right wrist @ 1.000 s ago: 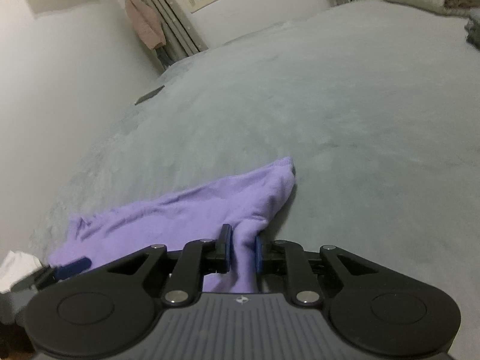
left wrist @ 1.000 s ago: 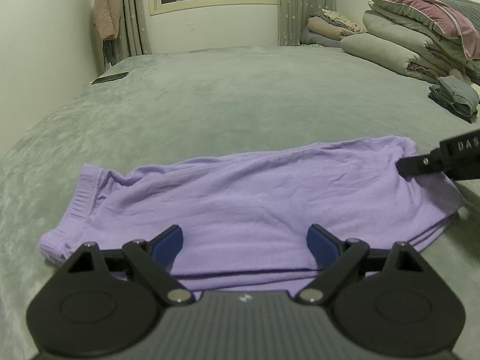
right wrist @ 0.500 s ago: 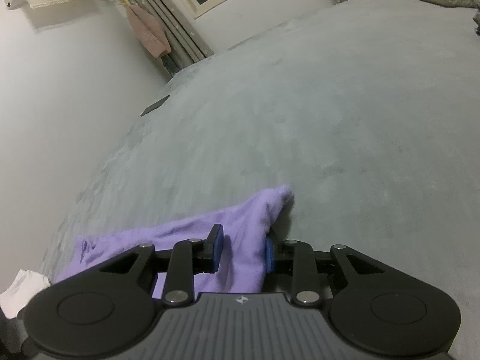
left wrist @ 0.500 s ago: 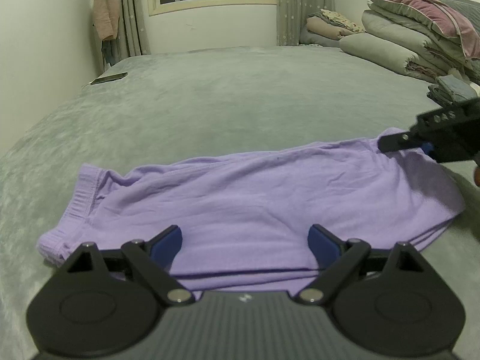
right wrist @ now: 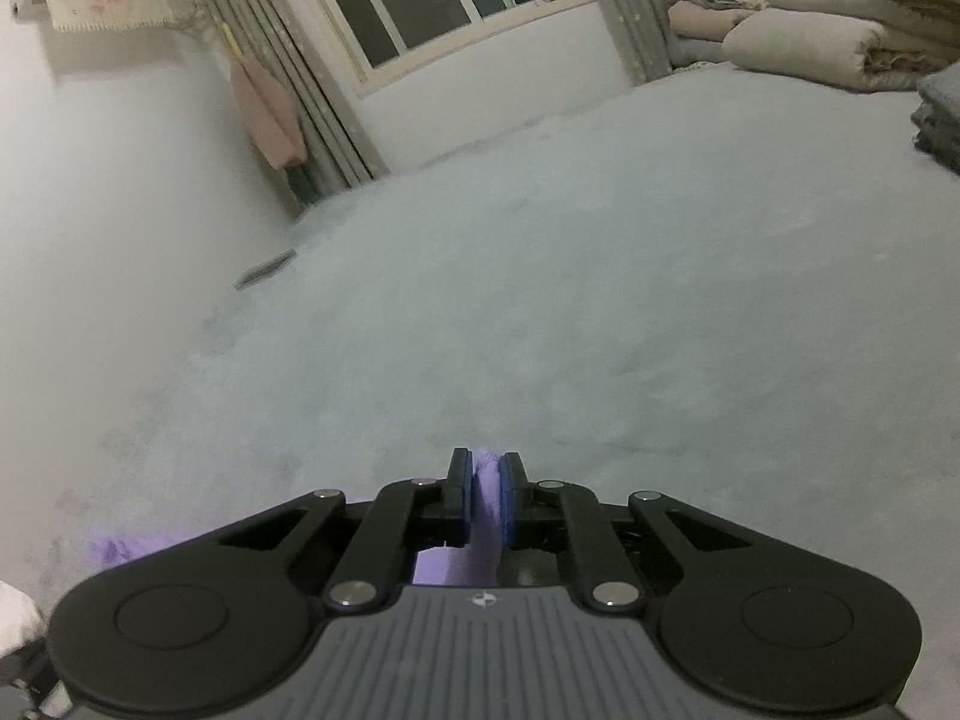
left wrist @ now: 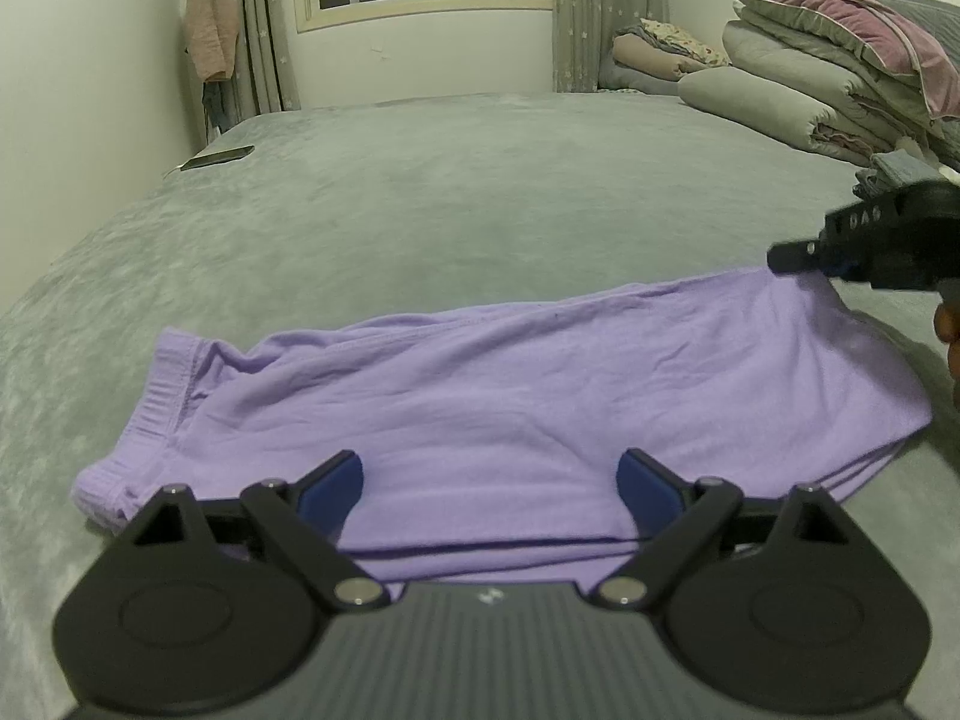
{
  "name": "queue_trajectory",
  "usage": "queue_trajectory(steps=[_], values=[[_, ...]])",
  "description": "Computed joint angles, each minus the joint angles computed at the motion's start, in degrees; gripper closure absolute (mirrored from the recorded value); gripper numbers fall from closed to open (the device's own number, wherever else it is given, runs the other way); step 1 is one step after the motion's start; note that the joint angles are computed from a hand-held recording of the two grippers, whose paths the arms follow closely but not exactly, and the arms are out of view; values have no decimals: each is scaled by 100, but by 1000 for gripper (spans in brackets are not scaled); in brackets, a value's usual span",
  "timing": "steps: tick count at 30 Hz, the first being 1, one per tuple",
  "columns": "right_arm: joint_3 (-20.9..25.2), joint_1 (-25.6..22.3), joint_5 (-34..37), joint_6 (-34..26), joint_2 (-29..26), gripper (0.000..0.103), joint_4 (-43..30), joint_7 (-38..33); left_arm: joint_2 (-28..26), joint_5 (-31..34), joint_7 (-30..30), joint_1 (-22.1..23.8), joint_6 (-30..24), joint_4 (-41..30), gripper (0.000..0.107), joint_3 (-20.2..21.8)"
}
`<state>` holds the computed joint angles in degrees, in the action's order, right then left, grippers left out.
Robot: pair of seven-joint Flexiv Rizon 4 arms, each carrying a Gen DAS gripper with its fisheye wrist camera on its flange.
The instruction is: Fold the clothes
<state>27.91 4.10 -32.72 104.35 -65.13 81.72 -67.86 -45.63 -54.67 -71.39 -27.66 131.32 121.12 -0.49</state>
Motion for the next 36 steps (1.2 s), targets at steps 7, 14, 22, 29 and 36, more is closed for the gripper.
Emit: queue_trajectory(steps=[7, 14, 22, 29, 36], values=[[-701, 406, 479, 40, 524, 91, 423, 243, -7, -35, 38, 1, -9, -25, 14, -2], [574, -545, 274, -800, 546, 65, 812, -327, 25, -171, 35, -27, -30, -53, 14, -21], [1246, -1159, 667, -980, 723, 65, 1445, -1100, 78, -206, -177, 0, 96, -6, 14, -43], [1156, -1158, 888, -599, 929, 65, 1942, -1289, -20, -582, 146, -70, 84, -159, 13, -103], [1118, -1091, 837, -614, 918, 83, 1885, -1224, -76, -736, 220, -89, 203, -194, 10, -175]])
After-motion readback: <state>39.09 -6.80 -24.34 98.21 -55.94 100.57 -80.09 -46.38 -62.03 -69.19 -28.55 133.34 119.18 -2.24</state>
